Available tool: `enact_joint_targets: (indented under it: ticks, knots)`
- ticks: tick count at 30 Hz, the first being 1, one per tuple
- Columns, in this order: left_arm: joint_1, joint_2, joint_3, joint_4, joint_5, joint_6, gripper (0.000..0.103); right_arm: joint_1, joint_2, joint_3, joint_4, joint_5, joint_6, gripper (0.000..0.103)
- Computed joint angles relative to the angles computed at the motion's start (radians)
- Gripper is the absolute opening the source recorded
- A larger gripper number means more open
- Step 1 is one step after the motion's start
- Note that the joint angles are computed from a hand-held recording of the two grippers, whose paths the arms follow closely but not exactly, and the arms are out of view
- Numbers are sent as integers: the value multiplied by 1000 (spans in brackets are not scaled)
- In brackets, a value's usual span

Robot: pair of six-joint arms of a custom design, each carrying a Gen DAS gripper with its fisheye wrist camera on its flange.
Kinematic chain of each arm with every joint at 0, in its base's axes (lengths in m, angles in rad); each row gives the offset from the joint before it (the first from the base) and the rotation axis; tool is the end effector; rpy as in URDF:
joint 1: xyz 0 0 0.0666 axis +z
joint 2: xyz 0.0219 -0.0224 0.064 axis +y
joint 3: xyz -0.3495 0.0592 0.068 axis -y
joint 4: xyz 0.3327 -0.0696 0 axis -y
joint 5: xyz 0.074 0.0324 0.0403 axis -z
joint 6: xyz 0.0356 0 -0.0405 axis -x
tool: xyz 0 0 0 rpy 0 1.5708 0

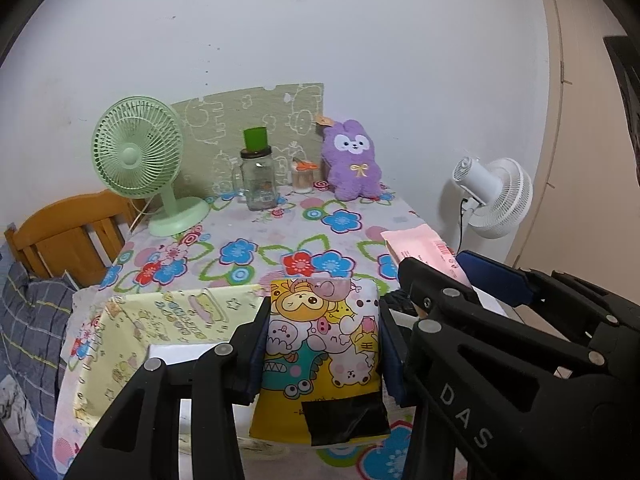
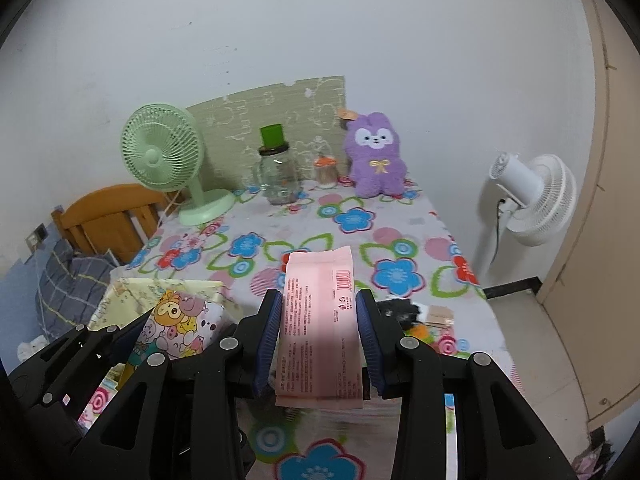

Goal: Organize soft objects
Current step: 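Lift and carry pouch with left tool while right tool carries packet toward fabric box, then open left tool dropping pouch into box while right tool releases pink packet inside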

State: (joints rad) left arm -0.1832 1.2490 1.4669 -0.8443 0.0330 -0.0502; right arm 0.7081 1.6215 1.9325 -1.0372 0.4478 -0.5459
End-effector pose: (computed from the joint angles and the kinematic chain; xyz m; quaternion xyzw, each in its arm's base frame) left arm 0.3826 -0.0725 0.4912 0.1111 0.8835 -0.0449 0.4528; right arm 0.3927 0.3154 0.5074 0.0187 0.8938 0.0705 0.4424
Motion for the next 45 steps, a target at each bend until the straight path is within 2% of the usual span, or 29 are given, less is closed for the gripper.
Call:
enact_joint_targets:
  ticks: [13,31,36,45]
  knots:
    - [124,18,27,-6,67,-44,48,42,146,214,-58,-2,24,42]
    - [271,79,42,-12,112,-98,48,84,361,500,-136,-61,27,42]
    - [299,115,53,-21,115,-105,48,93,424,584,-173,-81,26,42]
    - [332,175,76,-55,117,-120,50,95,566,802,-293,-114,24,42]
